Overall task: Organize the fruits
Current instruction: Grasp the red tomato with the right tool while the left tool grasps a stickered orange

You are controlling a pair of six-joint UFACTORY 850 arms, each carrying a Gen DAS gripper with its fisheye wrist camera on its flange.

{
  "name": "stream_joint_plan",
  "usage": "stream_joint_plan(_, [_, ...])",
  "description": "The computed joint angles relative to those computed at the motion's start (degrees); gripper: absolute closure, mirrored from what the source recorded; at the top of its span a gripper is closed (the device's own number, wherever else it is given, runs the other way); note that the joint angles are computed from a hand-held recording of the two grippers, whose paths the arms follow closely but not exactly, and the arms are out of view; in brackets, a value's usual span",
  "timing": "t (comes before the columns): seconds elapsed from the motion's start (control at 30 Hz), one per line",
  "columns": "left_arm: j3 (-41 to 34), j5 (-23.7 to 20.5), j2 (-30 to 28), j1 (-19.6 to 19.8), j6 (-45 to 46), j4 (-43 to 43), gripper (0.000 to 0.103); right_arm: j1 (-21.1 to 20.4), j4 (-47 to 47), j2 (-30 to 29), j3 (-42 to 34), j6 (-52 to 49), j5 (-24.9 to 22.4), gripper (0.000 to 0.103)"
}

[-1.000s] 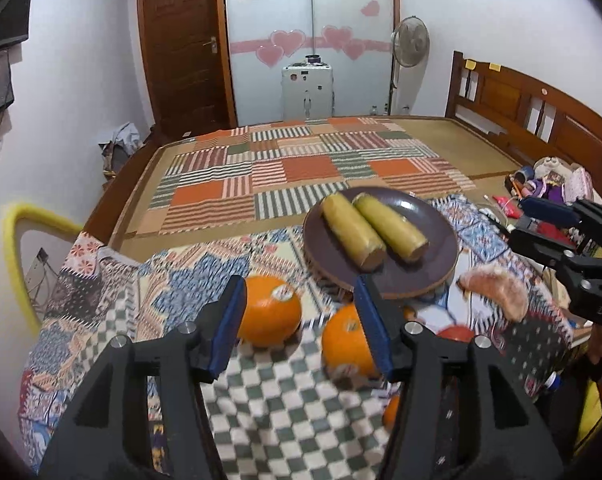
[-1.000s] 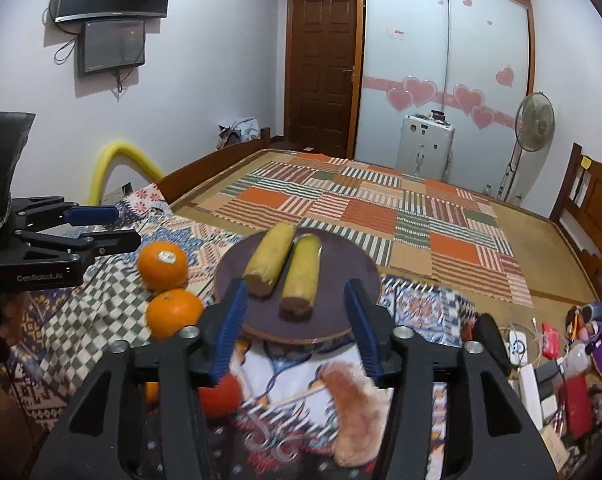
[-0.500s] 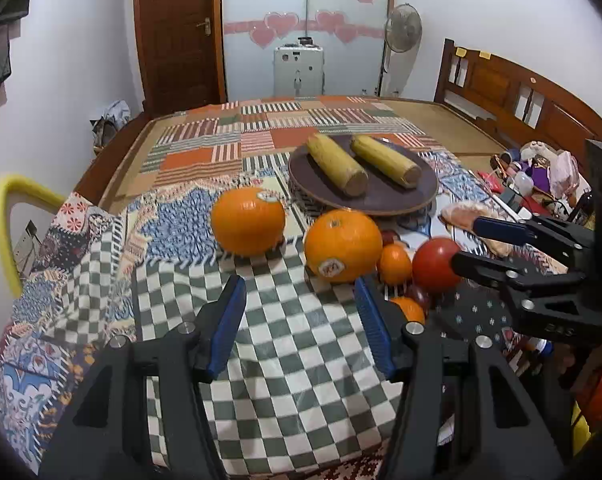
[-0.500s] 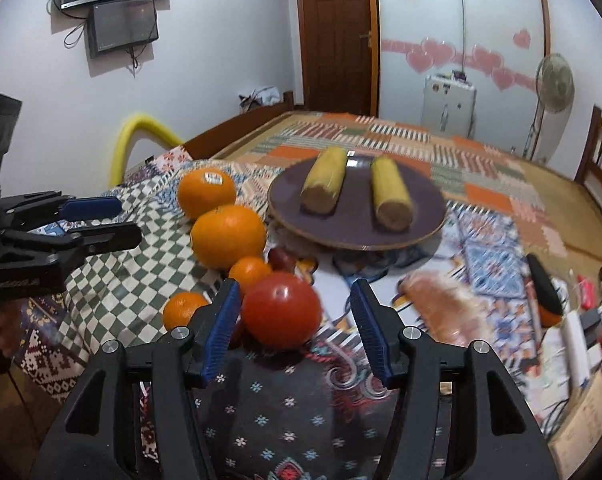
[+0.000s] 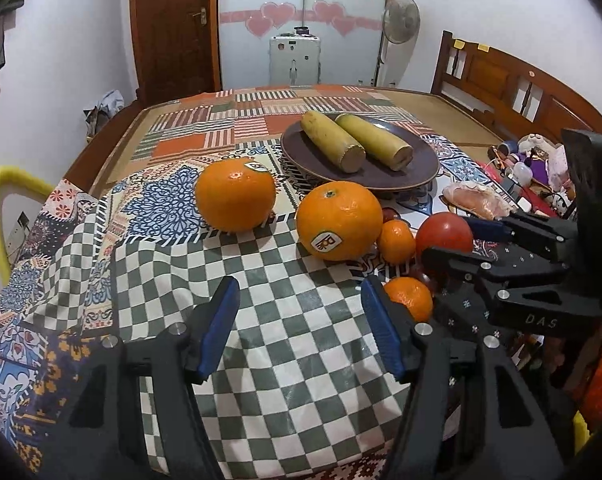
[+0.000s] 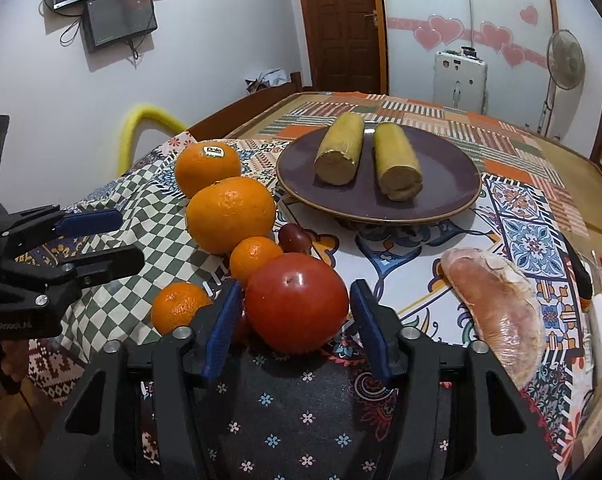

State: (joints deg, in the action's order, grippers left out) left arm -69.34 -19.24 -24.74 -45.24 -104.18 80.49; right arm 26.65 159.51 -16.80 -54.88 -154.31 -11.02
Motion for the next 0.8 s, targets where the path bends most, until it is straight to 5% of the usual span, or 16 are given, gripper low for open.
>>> stream_joint_plan(0.17, [-2.2,0.6,-1.4,0.3,0.8,-0.8,0.033,-0.6,-5.7,0.7,0.7,6.0,-1.0,0.057])
stream_joint_plan(0.47, [-9.2,2.3,-6.2,1.4,8.9,-9.0,0.031,-1.4,9.4,3.1,2.5,-9.9,-2.3,0.057])
stream_joint_plan(0.8, [-15.3,3.7,-10.8,2.8,20.9,-23.0,0.031,-3.0,11.0,3.6,3.1,-11.6,-2.7,0.057])
